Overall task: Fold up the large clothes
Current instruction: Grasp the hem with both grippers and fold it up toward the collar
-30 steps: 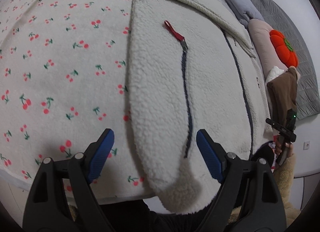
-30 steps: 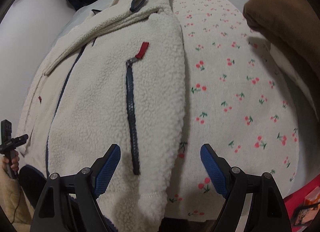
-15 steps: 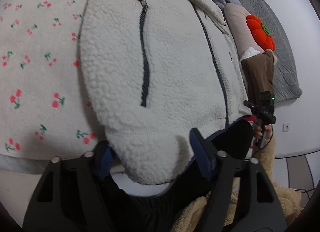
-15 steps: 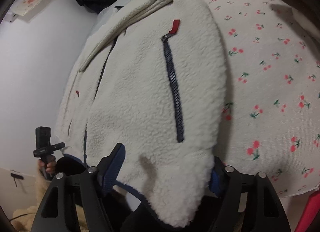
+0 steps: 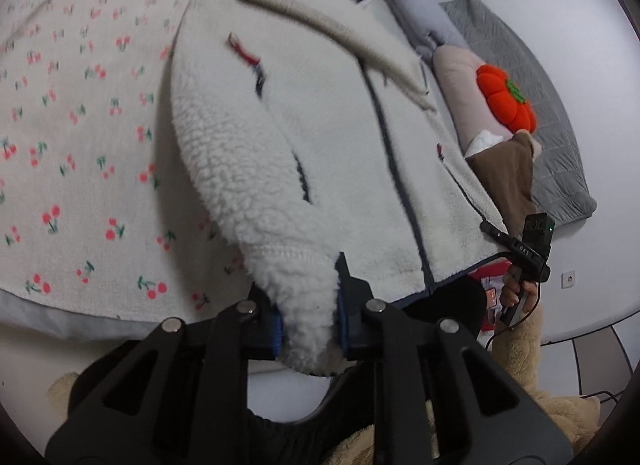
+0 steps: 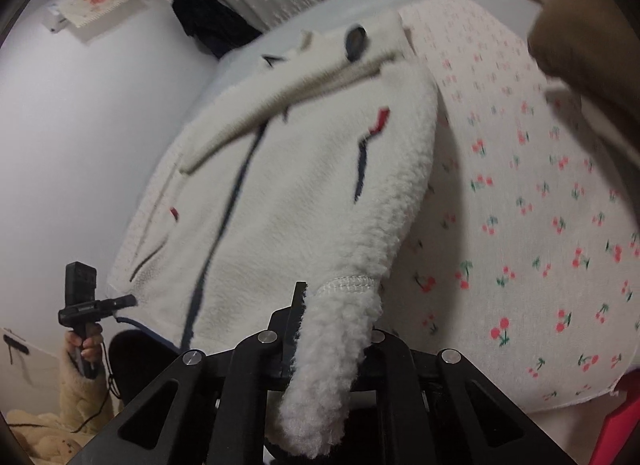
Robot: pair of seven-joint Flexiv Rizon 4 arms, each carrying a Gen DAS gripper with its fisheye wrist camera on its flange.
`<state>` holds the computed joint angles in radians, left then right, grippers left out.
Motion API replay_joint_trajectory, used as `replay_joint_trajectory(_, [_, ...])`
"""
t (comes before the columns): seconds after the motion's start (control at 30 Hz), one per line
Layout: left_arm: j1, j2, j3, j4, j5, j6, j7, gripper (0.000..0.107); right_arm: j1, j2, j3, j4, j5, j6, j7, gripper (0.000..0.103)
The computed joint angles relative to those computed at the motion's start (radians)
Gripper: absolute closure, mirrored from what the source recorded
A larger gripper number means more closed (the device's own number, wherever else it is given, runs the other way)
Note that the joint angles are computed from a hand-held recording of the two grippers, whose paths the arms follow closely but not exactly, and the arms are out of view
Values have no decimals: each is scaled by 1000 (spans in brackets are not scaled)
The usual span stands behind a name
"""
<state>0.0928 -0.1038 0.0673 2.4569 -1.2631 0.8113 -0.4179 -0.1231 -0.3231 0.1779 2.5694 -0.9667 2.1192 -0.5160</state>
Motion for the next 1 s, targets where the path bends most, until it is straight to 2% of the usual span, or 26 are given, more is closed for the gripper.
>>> replay_joint_trajectory(0.13, [-27, 46, -13, -16, -78, 44, 36, 86, 84, 49, -2, -15, 163, 18, -98, 91])
replay_joint_trajectory(0.3, [-64, 56, -28, -87, -176, 125, 81, 86, 166, 68, -7, -74, 337, 35, -188, 92])
replay_joint_trajectory(0.57, [-82, -24, -53, -266, -279, 215, 105, 86, 177, 32, -10, -257, 412, -18, -204, 92])
replay_joint_trajectory(0.73, [-87, -117, -87, -417, -317, 290, 108, 86, 161, -33, -4, -402, 409, -76, -207, 92])
replay_joint_trajectory(0.83, [-98, -186, -115, -517, -356, 362, 150, 86, 139, -103, 14, -516, 403, -114, -201, 92])
replay_joint_trajectory(1.0, [-107, -355, -162, -725, -427, 475, 208, 85, 150, -237, 15, -715, 447, -201, -221, 92])
